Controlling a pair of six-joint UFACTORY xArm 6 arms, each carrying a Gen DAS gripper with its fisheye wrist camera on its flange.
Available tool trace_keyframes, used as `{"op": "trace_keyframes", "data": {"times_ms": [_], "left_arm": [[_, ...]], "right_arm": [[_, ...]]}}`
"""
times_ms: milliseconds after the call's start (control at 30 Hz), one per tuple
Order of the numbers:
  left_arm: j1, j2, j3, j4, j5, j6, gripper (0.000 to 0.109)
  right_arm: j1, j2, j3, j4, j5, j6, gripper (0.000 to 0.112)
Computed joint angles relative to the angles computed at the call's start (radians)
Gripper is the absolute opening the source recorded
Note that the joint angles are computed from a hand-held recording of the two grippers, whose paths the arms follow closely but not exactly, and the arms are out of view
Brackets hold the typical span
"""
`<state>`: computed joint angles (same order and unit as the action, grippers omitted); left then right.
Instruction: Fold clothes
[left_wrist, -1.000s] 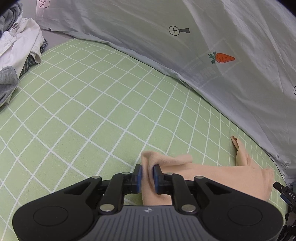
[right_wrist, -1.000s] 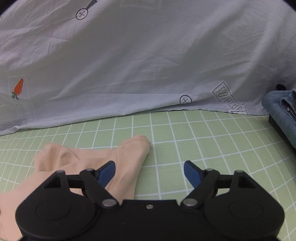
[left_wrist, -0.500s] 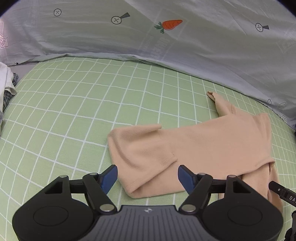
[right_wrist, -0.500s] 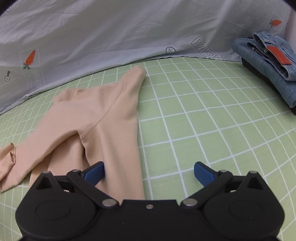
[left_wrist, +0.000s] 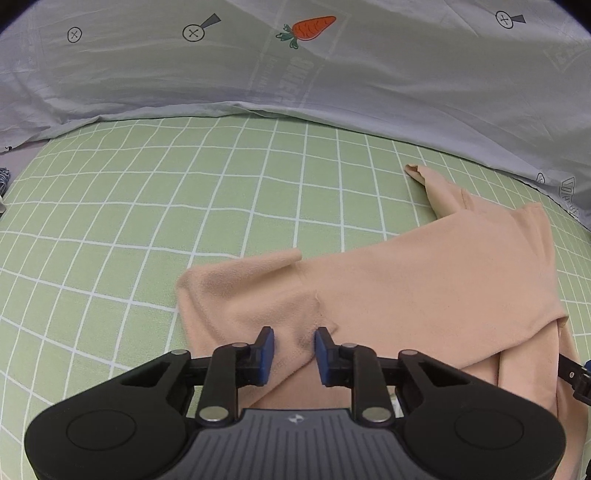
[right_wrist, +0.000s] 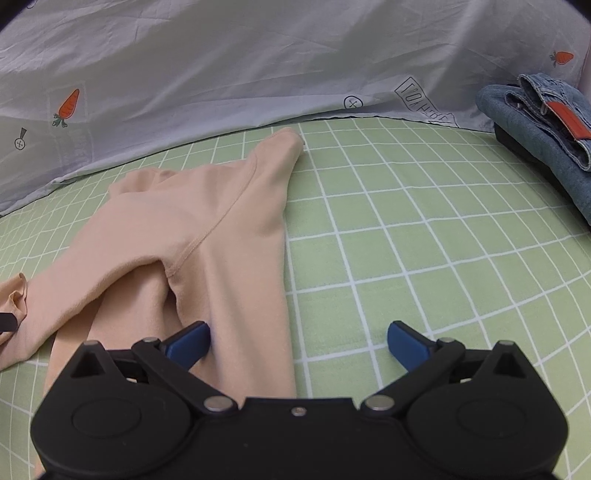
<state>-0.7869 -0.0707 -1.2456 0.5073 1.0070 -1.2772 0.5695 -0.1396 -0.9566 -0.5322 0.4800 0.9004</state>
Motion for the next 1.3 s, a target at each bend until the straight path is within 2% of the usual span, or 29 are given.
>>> {"op": "trace_keyframes", "data": {"times_ms": [33,67,233,433,500,600,667,733,833,900,1033,1100,1200,1267,1300], "left_arm": [[0.002,-0.005,0.007,-0.001,-0.012,-0.006,0.006],[0.005,-0.011,0.015,-0.003,-0.026,-0.013,0.005],[0.004,-0.028,0.014,0.017,-0.103,-0.058,0.004],[-0.003,0.009,-0.042,-0.025,-0.345,0.000,0.004],[-0.018,0.058,-0.093,-0.089,-0.378,0.060,0.004],[-0.047,0.135,-0.174,-0.208,-0.314,0.172,0.009],[-0.054,0.141,-0.174,-0.287,-0.290,0.206,0.011],[-0.055,0.132,-0.153,-0.359,-0.290,0.229,0.020],[-0.062,0.105,-0.123,-0.325,-0.282,0.187,0.032],[-0.063,0.092,-0.117,-0.295,-0.250,0.160,0.035],[-0.050,0.078,-0.110,-0.276,-0.184,0.128,0.040],[-0.043,0.070,-0.103,-0.267,-0.165,0.123,0.040],[-0.032,0.056,-0.086,-0.265,-0.159,0.114,0.040],[-0.026,0.052,-0.076,-0.271,-0.159,0.111,0.040],[-0.025,0.051,-0.074,-0.274,-0.157,0.113,0.040]], "right_arm": [[-0.001,-0.001,0.002,-0.001,-0.003,0.000,0.103],[-0.002,-0.002,0.003,0.000,-0.004,-0.001,0.103],[-0.004,-0.008,0.004,0.038,0.003,-0.023,0.103],[-0.010,-0.041,0.030,0.045,0.005,0.008,0.103],[-0.010,-0.051,0.034,0.032,0.006,0.022,0.103],[-0.011,-0.065,0.038,0.013,0.010,0.035,0.103],[-0.010,-0.075,0.037,-0.001,0.016,0.038,0.103],[-0.009,-0.090,0.037,-0.026,0.013,0.043,0.103],[-0.011,-0.098,0.021,-0.117,-0.024,0.069,0.103],[-0.010,-0.078,-0.009,-0.117,-0.063,0.024,0.103],[0.013,0.014,-0.086,0.078,-0.161,-0.238,0.101],[0.033,0.071,-0.137,0.164,-0.167,-0.344,0.093],[0.062,0.153,-0.213,0.324,-0.161,-0.515,0.073],[0.077,0.194,-0.254,0.416,-0.143,-0.595,0.050],[0.082,0.208,-0.269,0.436,-0.130,-0.613,0.046]]}}
